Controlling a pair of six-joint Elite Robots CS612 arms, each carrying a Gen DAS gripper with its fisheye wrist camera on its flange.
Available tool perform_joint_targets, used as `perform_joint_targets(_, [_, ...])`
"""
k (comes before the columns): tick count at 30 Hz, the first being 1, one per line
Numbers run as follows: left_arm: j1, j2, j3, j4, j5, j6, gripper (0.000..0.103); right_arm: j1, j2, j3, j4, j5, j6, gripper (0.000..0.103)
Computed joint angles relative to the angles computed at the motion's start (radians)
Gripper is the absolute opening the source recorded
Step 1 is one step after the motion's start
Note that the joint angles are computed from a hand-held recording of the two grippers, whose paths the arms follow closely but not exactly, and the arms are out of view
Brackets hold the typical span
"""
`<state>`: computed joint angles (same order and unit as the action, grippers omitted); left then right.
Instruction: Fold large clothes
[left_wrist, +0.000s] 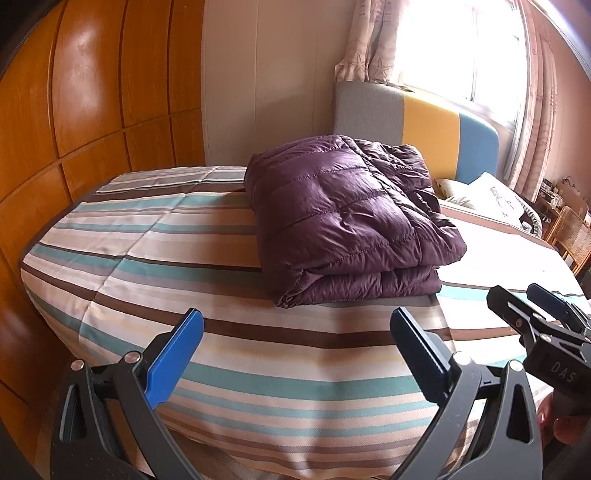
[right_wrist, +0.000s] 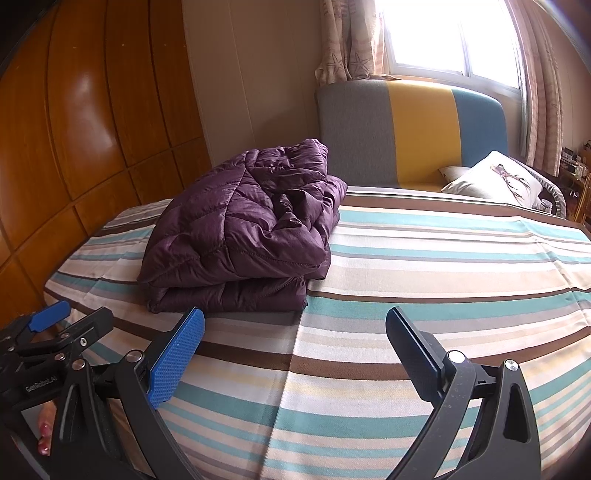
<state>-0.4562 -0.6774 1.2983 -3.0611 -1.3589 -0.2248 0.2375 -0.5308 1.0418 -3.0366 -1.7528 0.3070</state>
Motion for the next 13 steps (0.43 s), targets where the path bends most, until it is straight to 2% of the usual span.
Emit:
perform_joint_targets(8, [0.003, 0.005, -0.014, 0.04, -0.006, -0.009, 0.101, -0.005, 0.001, 0.0, 0.01, 0.002, 0.013, 0.098])
perform_joint_targets(13, [0.016, 0.022, -0.052, 0.115, -0.016, -0.031, 0.101, -0.022, 0.005, -0.013, 0.067, -0.008, 0.053, 0.098])
